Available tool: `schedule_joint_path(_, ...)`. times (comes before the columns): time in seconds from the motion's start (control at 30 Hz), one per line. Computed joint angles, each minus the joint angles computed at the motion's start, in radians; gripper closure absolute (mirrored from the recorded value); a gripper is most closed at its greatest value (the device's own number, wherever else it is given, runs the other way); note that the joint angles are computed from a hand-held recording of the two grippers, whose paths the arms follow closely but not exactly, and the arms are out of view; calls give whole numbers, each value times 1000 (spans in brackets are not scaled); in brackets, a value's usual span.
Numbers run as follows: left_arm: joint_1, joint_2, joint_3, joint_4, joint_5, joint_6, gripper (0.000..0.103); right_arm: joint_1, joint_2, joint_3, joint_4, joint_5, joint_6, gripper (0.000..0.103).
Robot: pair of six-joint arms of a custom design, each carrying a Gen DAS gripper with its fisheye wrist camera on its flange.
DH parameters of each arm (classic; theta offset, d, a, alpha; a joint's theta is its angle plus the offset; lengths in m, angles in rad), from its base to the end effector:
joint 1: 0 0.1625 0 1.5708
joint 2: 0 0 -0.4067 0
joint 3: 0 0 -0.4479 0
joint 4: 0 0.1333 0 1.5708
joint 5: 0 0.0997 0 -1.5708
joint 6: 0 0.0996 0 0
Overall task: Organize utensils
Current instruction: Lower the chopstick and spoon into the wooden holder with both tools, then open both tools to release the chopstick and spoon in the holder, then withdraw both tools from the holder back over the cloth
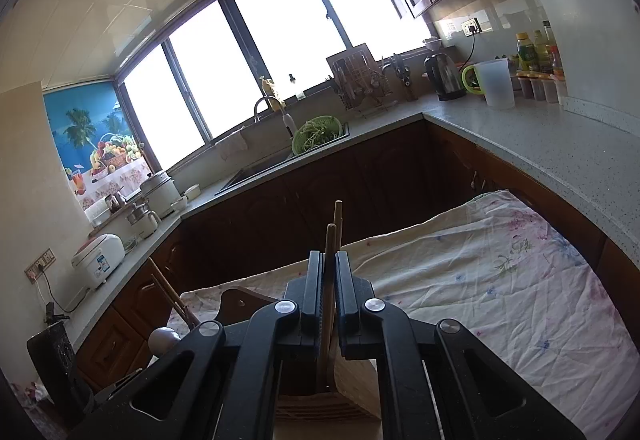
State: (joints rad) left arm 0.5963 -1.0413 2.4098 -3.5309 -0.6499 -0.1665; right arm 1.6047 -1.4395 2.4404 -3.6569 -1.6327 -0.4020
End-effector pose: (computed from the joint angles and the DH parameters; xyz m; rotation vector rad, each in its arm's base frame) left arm -0.2213 -0.4072 0.0803 0.6033 2.3242 -1.2449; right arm 0.1416 -0.4248 0.2304 0.4951 -2.4514 1.4681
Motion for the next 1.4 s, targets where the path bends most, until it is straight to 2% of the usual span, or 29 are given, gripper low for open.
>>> schedule_joint_path(0.3, 8, -14, -3, 30, -8, -16, 100, 0, 4, -1, -1, -2, -2, 97)
schedule_joint_path(0.4, 9, -20, -2, 42, -7, -26, 99, -5, 1, 1, 2, 6, 3, 92)
schedule_joint_path(0.43, 8, -22, -2, 48, -3, -31, 96, -8, -2, 3, 2, 13, 4, 92)
schedule_joint_path(0.5, 2, -25, 4, 37, 5, -30, 82, -14, -7, 6, 4, 17, 1, 89)
schedule_joint_path(0.53, -2, -24, 7, 28, 16, -31, 70, -15, -11, 8, 2, 18, 2, 82)
schedule_joint_path(0.57, -6, -24, 10, 19, 23, -29, 64, -17, -14, 9, 3, 22, 6, 76)
schedule_joint_path(0.6, -9, -25, 13, 13, 26, -29, 63, -23, -20, 12, 5, 33, 9, 63)
schedule_joint_path(0.63, -10, -28, 15, 16, 29, -35, 62, -26, -25, 14, 6, 40, 12, 57)
schedule_joint_path(0.77, -12, -39, 23, 38, 34, -59, 51, -36, -47, 20, 29, 58, 23, 53)
schedule_joint_path(0.93, -26, -51, 39, 52, 53, -85, 42, -49, -75, 38, 46, 95, 22, 32)
schedule_joint_path(1.13, -53, -90, 79, 95, 84, -147, 27, -62, -130, 77, 77, 136, 11, 18)
schedule_joint_path(1.2, -66, -115, 101, 128, 92, -185, 22, -60, -150, 93, 85, 136, 7, 17)
schedule_joint_path(1.27, -82, -142, 125, 165, 99, -230, 12, -61, -177, 112, 101, 135, -4, 16)
schedule_joint_path(1.4, -133, -198, 189, 215, 118, -318, 8, -70, -236, 165, 119, 135, -34, 13)
